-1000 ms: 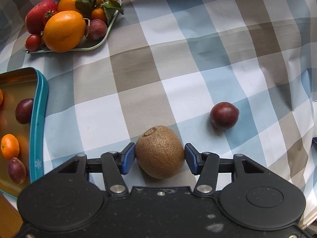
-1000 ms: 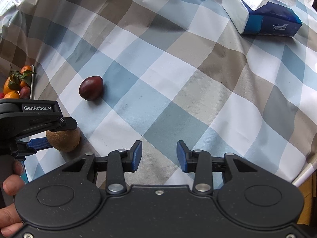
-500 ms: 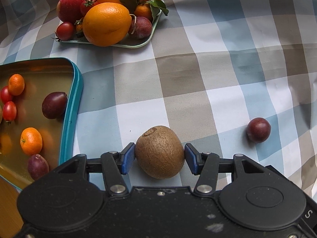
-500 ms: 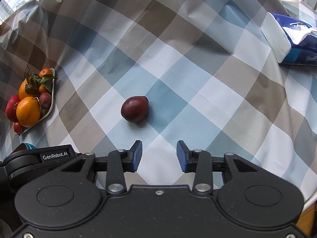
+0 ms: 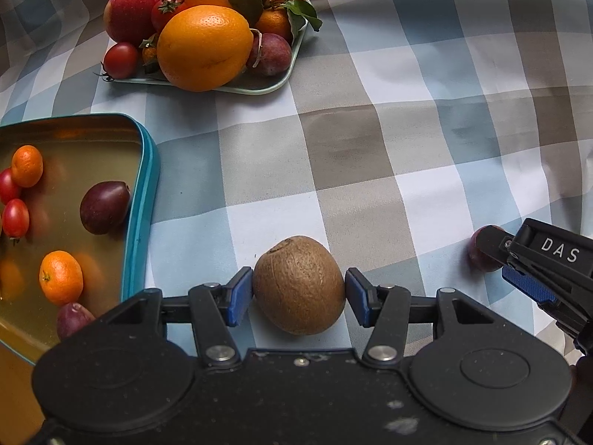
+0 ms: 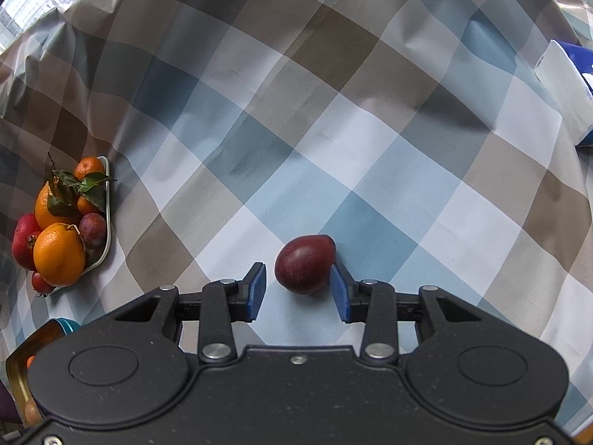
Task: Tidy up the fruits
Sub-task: 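Grasp the dark red plum with the right gripper while the left gripper holds the kiwi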
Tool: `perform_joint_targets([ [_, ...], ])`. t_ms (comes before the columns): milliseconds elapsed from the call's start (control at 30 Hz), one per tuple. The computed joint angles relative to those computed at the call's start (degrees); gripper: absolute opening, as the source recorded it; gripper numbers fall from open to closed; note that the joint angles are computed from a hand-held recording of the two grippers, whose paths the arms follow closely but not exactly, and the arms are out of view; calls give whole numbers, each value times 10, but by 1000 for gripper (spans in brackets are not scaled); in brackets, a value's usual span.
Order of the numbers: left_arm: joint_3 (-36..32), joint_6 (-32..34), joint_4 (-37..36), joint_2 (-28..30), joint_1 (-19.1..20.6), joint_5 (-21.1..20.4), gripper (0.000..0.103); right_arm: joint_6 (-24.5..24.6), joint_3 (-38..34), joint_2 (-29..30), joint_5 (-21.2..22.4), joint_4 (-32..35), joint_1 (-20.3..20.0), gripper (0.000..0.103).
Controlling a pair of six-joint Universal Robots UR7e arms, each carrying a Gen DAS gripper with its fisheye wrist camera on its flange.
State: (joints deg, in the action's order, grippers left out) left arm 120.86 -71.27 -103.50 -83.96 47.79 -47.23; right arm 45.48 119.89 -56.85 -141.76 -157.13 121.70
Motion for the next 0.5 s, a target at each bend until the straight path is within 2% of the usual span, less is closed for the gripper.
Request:
perform_joint_targets([
  [67, -1, 1, 0, 2, 0, 1, 55, 1, -5, 6, -3, 2, -2, 53],
  [200, -5, 4, 5, 7, -2, 6, 55, 0, -14, 22, -41, 9, 2, 52],
  [500, -7, 10, 14, 12, -5, 12, 55, -11, -3, 24, -44, 9, 2, 48],
])
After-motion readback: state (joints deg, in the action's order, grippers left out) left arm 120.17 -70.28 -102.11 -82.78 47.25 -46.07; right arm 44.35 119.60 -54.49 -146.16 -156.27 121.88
